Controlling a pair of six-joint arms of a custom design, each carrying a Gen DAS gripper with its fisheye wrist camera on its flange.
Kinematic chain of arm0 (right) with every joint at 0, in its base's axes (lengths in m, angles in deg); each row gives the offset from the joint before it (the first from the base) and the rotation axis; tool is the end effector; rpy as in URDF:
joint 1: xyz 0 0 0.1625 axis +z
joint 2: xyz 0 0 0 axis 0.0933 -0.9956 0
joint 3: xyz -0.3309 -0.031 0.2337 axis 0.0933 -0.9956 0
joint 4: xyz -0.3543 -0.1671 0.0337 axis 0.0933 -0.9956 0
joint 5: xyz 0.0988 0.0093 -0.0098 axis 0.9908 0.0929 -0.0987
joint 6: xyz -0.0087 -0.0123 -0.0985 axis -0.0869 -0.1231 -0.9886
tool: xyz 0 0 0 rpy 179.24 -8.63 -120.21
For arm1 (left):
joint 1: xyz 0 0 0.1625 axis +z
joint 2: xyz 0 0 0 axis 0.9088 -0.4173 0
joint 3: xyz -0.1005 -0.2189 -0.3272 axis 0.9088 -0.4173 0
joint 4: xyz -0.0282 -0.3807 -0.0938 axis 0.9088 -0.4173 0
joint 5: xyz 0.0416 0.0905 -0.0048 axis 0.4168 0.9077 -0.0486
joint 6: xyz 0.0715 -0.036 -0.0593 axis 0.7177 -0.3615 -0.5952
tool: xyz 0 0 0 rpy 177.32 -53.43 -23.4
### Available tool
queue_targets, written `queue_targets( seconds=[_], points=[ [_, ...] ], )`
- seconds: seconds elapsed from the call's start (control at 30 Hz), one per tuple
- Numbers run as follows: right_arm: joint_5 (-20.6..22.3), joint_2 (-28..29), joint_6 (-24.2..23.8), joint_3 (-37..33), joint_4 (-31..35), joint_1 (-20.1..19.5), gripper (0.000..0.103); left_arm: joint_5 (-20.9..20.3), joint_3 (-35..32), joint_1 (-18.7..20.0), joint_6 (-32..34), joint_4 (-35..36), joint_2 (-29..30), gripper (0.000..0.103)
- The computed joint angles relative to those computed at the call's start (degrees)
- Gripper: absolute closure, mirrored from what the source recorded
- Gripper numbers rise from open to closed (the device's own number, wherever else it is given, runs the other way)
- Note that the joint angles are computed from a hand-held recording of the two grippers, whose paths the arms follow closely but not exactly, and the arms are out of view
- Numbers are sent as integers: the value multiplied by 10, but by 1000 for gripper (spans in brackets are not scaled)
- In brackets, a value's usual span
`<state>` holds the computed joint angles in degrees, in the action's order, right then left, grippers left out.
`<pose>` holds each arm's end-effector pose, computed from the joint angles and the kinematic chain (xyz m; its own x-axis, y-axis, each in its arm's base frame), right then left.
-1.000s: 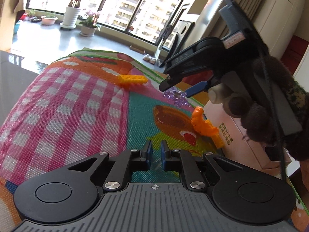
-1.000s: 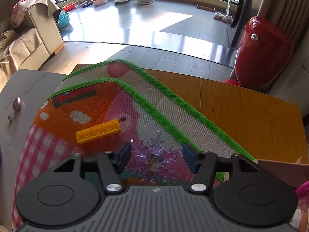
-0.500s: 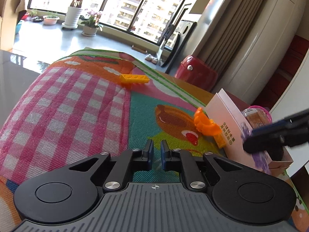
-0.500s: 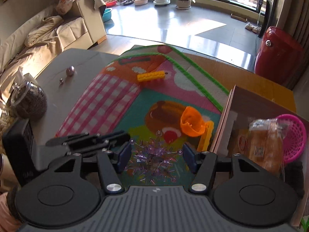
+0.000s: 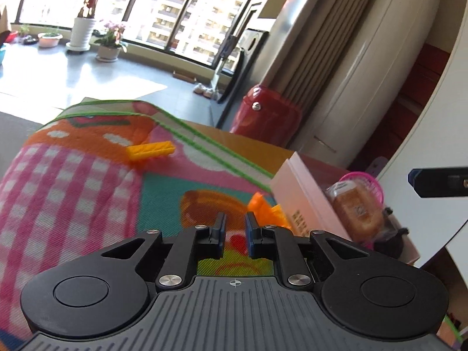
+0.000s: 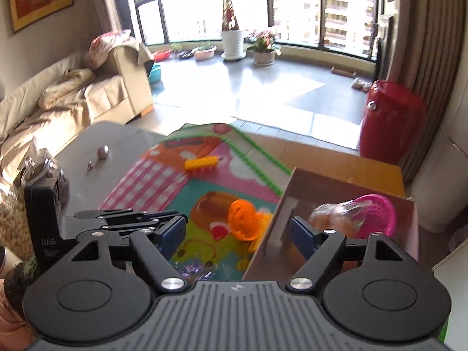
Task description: Organize objects
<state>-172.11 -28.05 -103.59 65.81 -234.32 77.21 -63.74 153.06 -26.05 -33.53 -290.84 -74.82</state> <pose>0.0535 -0.6375 0.2716 -0.4884 -0.8030 0.3417 -0.8722 0.4609 -0.1635 -0.2214 -0.4679 -0.0394 -0.9178 -0.2509 -0.3076 0.1699 0.4520 -0.8757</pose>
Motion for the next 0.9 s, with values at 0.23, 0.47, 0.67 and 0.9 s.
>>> queue_targets(
  seconds=[0.23,0.47,0.67,0.9],
  points=[
    [16,22,29,-45,-4,-24,23,-71,-166,94,33,205,-3,88],
    [28,32,55,-81,-6,-48,21,-91,-227,97,130,334,17,85],
    [35,39,80,-102,7,-58,19,-137,-117,48,90,334,-20,84],
    [36,38,70,-93,19,-59,19,-262,-14,3,99,332,-65,82]
  ],
)
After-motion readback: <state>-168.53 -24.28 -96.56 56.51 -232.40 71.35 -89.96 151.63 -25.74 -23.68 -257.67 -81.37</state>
